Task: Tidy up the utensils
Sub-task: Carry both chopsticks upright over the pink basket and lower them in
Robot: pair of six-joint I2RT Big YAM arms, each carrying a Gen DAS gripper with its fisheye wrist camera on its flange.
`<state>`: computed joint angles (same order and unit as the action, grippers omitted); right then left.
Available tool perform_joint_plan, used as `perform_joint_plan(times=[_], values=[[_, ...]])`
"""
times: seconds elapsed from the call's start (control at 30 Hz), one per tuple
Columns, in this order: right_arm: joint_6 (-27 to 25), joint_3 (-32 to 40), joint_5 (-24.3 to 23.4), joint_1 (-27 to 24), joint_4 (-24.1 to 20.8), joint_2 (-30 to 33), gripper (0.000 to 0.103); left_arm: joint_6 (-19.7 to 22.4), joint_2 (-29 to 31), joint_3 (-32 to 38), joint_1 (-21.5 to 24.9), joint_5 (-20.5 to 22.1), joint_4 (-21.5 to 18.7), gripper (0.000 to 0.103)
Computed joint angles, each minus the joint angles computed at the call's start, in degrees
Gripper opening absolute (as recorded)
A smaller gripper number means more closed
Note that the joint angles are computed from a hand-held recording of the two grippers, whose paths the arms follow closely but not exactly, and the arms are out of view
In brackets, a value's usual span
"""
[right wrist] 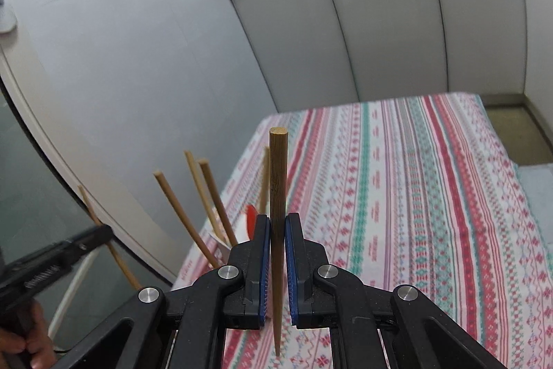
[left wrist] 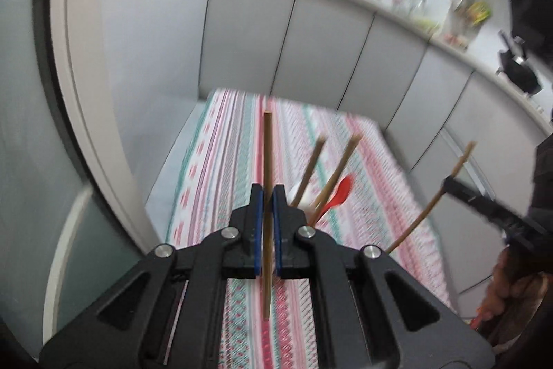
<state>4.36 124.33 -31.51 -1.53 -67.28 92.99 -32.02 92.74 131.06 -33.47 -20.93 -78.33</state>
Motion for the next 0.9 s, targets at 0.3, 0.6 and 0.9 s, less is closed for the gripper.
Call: perform_joint_plan(times=[0.3, 0.6, 0.9], values=[[3.7, 0.5, -0.7, 0.2, 3.7, -0.4, 0.007, 6.6, -1.2, -1.3, -1.0, -5.0, 12.2, 0.006], [6.7, 0.2, -0.8, 1.5, 7.4, -0.2, 0.007, 10.3, -0.8, -3.4, -0.3, -6.0, 17.4, 0.006], [9.7, -0.9, 0.8, 2.3, 11.9, 0.0, 0.007, 11.4, -0.6, -6.3, 0.1, -6.1, 18.7, 0.006]])
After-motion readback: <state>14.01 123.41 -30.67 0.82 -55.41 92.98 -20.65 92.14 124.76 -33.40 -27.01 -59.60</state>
